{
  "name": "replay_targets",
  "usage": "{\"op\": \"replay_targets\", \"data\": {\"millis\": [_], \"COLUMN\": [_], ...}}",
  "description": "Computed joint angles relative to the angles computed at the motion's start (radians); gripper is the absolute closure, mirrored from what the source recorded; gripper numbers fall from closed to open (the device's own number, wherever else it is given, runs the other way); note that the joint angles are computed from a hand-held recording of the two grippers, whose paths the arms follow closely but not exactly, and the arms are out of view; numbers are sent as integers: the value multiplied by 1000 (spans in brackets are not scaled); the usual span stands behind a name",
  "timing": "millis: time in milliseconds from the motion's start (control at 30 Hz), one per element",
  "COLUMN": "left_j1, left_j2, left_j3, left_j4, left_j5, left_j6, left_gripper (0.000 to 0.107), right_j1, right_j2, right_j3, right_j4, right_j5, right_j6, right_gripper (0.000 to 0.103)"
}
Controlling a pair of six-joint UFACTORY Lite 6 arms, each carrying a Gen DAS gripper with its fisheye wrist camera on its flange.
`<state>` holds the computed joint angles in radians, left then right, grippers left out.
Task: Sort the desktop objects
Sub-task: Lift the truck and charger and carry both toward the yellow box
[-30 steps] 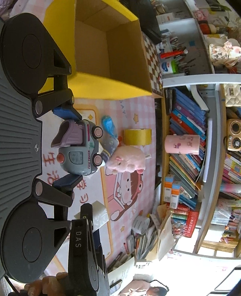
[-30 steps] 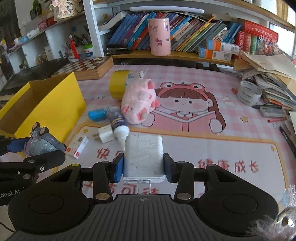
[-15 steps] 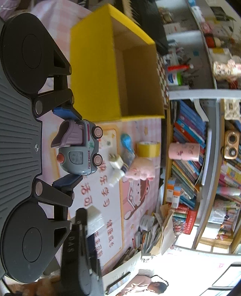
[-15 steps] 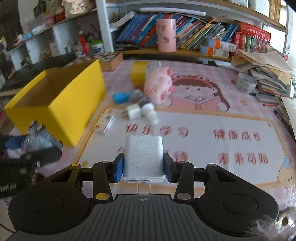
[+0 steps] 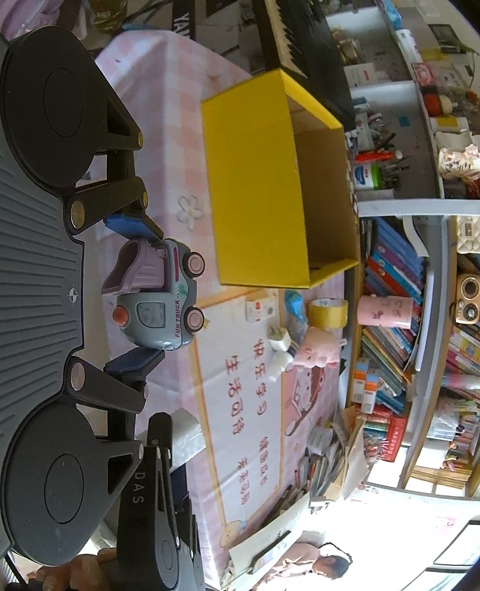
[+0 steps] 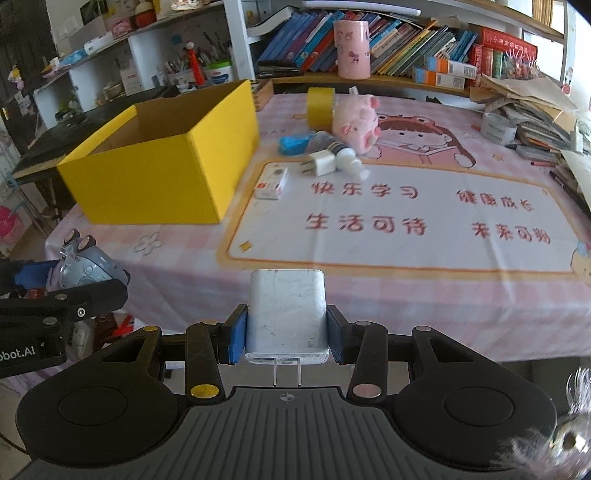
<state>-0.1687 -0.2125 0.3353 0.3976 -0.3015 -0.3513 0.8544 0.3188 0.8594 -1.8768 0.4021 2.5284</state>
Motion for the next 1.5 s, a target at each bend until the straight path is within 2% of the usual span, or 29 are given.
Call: {"op": "replay_targets", "data": {"millis": [300, 667, 933, 1500], "left_j1": [118, 260, 331, 384], "left_j2": [-106, -171, -173, -167], "left_j3": [-84, -123, -122, -121], "left_j4": [266, 452, 540, 578], "left_j5": [-16, -41, -59, -78], "left_j6": [-190, -322, -380, -397], "left_gripper": [46, 46, 46, 46], "right_j1": [87, 118, 118, 129], "right_j2": [19, 101, 160, 200], "right_j3": [40, 162, 250, 308], "right_j4": [113, 159, 162, 162], "right_j5": [15, -6, -33, -49], "right_j6": [-61, -152, -213, -258], "right_gripper": [63, 63, 63, 63]}}
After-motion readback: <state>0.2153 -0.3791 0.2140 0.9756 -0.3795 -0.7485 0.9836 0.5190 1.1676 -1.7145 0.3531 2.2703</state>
